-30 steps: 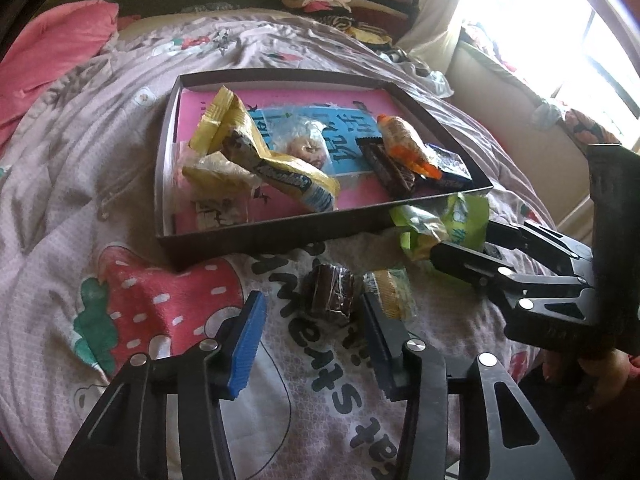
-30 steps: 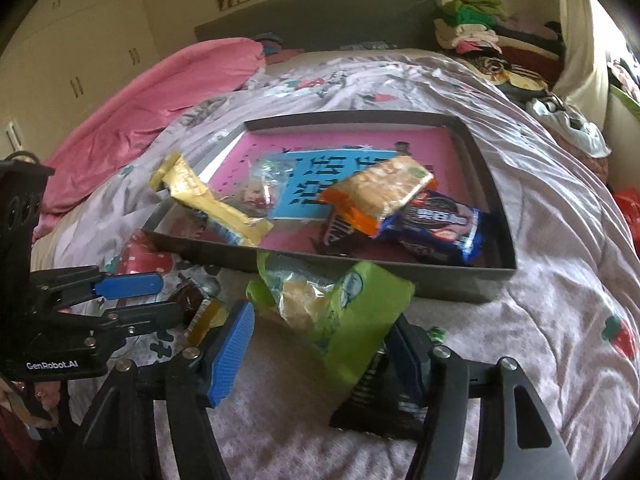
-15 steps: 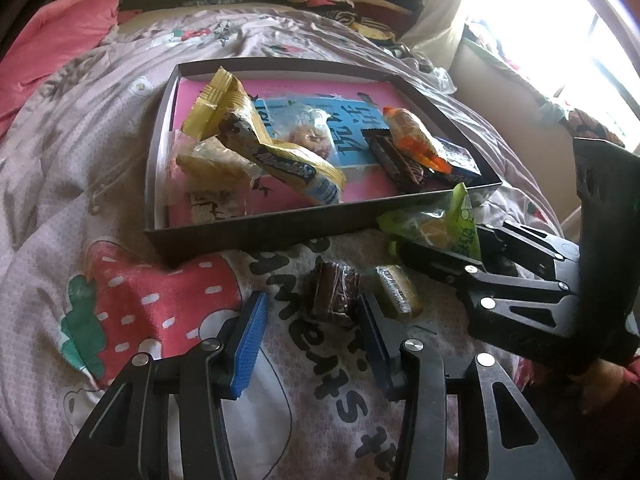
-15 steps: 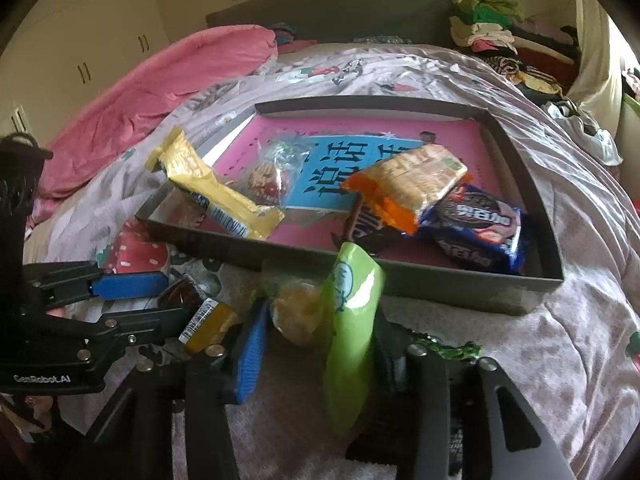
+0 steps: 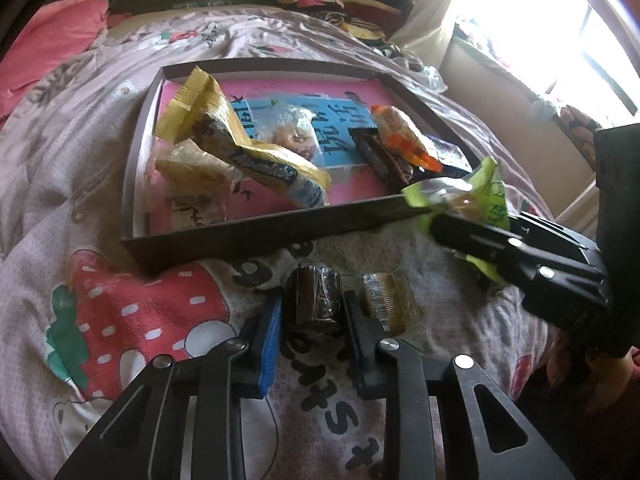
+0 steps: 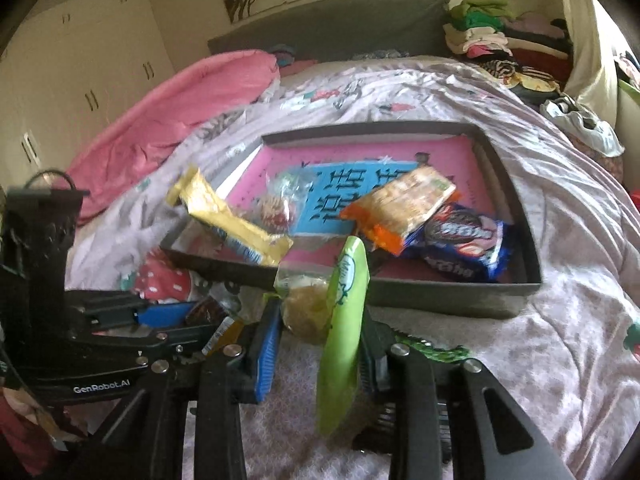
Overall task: Organize snacks
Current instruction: 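Grasp the green snack bag with right gripper while left grasps the brown chocolate bar, then lift the green bag with right gripper while left carries the chocolate bar over the tray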
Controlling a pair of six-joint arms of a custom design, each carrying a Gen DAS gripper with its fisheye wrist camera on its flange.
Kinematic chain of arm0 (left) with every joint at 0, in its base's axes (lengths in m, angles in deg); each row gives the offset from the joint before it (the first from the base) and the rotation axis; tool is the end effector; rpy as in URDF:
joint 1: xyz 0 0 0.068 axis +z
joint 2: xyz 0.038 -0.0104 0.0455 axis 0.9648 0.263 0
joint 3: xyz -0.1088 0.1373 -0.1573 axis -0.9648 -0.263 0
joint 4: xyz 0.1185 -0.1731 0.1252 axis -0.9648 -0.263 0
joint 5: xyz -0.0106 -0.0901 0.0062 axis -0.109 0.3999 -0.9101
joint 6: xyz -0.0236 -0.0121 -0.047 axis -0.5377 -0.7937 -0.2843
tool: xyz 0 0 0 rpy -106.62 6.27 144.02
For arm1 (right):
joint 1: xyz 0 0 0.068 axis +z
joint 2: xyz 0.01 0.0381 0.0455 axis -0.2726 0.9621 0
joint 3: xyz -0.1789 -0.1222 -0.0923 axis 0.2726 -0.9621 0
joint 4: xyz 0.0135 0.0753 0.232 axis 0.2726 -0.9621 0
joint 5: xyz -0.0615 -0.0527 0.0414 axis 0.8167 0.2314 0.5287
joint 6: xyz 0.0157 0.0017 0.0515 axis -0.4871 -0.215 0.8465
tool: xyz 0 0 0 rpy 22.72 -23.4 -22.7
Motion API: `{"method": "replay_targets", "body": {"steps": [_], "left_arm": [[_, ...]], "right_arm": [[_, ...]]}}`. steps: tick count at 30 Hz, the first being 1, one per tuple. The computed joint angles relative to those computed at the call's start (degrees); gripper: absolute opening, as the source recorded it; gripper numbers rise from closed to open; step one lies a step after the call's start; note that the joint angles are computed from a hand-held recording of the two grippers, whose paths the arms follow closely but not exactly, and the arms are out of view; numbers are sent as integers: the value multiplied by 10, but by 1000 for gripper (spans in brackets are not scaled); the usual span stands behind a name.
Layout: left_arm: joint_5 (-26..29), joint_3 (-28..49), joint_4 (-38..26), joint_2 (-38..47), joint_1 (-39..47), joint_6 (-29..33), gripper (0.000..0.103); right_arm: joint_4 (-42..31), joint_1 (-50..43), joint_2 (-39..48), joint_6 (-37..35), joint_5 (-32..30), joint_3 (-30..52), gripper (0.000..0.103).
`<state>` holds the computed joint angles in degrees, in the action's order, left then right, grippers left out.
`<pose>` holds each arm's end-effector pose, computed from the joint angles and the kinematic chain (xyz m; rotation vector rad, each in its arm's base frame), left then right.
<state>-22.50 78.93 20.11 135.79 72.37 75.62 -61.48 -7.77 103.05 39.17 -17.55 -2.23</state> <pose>0.2894 -0.0267 0.1477 0.4284 2.5380 -0.5025 0.2648 0.0457 0.1644 -0.1933 2.3504 0.3777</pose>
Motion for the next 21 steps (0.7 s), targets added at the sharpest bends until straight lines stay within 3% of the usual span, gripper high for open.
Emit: {"method": "replay_targets", "body": {"steps": [13, 21], "left_arm": [[28, -9, -15, -78, 17, -19, 29], [9, 1, -19, -95, -2, -25, 29]], "right_arm": [[-5, -43, -44, 16, -23, -2, 34], [3, -57, -53, 19, -33, -3, 34]]}}
